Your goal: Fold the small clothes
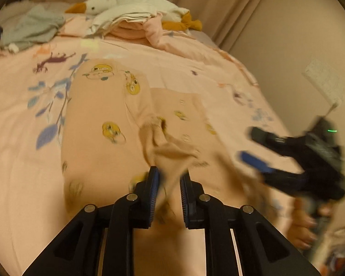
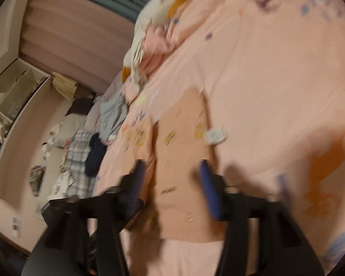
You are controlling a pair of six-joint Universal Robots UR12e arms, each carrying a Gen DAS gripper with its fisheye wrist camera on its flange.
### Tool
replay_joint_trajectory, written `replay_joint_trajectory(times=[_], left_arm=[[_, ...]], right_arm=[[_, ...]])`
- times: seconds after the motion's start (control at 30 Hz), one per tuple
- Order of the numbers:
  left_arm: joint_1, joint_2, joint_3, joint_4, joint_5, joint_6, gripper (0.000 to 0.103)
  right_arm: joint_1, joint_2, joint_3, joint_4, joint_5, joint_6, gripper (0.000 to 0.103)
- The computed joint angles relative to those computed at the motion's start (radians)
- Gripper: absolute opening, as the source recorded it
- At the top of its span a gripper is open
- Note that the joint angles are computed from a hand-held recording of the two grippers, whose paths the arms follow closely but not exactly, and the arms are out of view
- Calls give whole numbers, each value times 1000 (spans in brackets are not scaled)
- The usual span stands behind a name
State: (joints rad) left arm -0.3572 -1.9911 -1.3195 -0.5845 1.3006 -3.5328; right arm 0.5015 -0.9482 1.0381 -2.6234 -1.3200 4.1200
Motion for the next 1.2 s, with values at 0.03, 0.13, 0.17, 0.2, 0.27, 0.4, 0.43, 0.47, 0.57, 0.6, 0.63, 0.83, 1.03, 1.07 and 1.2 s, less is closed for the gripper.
replay_joint_trajectory(times=[0.03,0.13,0.17,0.2,0.27,0.4,0.43,0.47,0.57,0.6,0.63,0.83,1.03,1.07,1.2], left_arm=[[1,14,-18,5,3,7,25],[-7,47,-59,2,73,41,47],[-10,54,-69,1,94,46,47],[-12,57,-75,-5,108,58,47],[-13,60,-74,-37,136,84,47],[1,67,-81,-91,109,75,47],[7,68,-82,-107,88,77,48],[8,70,-82,-120,87,86,48],[14,75,-86,-153,70,91,48],[20,72,-86,-154,48,79,48],[25,71,-88,-150,32,69,48],[41,61,-95,-104,-20,29,49],[23,51,-100,-45,47,1,49],[21,52,-102,-40,56,0,49],[15,52,-114,2,81,-42,49]], right_arm=[[-4,13,-12,-3,55,3,60],[-2,57,-70,21,143,24,61],[0,71,-88,26,161,32,61],[2,84,-107,34,176,38,61],[10,114,-165,105,169,20,61],[18,172,-281,207,179,-41,61],[15,183,-298,219,198,-43,61],[15,197,-325,246,203,-52,61],[20,242,-415,336,195,-110,61],[19,255,-437,346,195,-104,61],[19,265,-448,336,200,-82,61],[27,332,-551,357,239,-103,32],[29,299,-481,270,176,-61,12],[26,287,-456,225,176,-46,11],[23,250,-390,109,168,-42,11]])
